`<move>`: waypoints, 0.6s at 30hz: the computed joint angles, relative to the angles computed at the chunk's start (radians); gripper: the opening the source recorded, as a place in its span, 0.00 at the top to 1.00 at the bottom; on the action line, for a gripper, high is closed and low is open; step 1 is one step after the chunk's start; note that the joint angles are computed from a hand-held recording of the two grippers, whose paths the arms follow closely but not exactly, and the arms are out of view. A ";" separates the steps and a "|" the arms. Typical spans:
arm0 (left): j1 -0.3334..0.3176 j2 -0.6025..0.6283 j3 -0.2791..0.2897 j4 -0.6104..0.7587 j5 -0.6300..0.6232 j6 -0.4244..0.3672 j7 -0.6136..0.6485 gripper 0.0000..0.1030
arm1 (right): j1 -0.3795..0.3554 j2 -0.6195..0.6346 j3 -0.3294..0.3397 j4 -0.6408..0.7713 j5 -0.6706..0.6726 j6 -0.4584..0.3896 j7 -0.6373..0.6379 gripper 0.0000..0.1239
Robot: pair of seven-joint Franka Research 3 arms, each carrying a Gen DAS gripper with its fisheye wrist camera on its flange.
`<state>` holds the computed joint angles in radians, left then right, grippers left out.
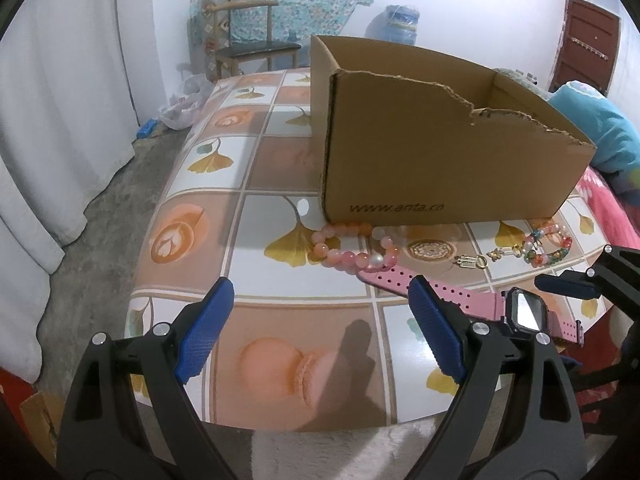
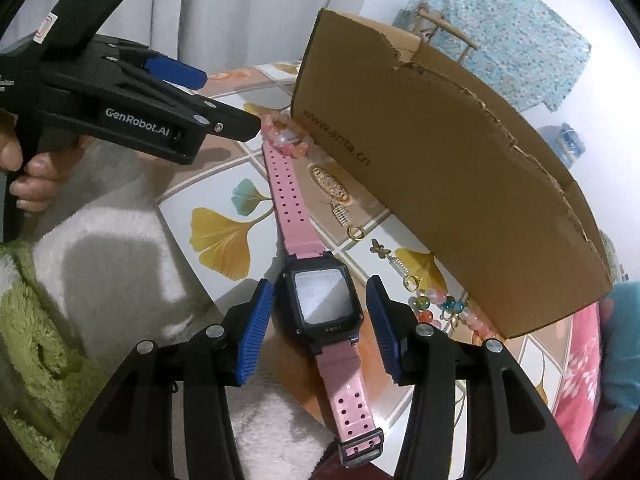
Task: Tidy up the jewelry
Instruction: 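Close the right tool on the smartwatch body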
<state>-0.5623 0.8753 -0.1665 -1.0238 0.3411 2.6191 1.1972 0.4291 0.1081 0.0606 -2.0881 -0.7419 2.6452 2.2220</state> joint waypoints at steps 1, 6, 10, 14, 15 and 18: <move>0.003 0.000 -0.003 -0.001 -0.002 0.003 0.003 0.17 | -0.005 0.000 0.002 0.000 0.030 0.004 -0.019 0.62; 0.014 -0.005 -0.018 -0.020 -0.013 0.026 0.032 0.17 | -0.036 -0.007 0.013 -0.011 0.241 0.045 -0.182 0.66; 0.026 -0.031 -0.038 -0.068 -0.018 0.071 0.078 0.17 | -0.081 -0.034 0.042 -0.044 0.607 0.103 -0.470 0.77; 0.030 -0.055 -0.055 -0.115 -0.019 0.115 0.128 0.17 | -0.119 -0.040 0.056 -0.042 1.012 0.068 -0.753 0.92; 0.028 -0.055 -0.057 -0.115 -0.019 0.116 0.138 0.17 | -0.118 -0.040 0.053 -0.041 1.041 0.064 -0.768 0.92; 0.013 -0.058 -0.048 -0.116 -0.015 0.112 0.143 0.17 | -0.103 -0.055 0.036 -0.060 0.988 0.080 -0.716 0.92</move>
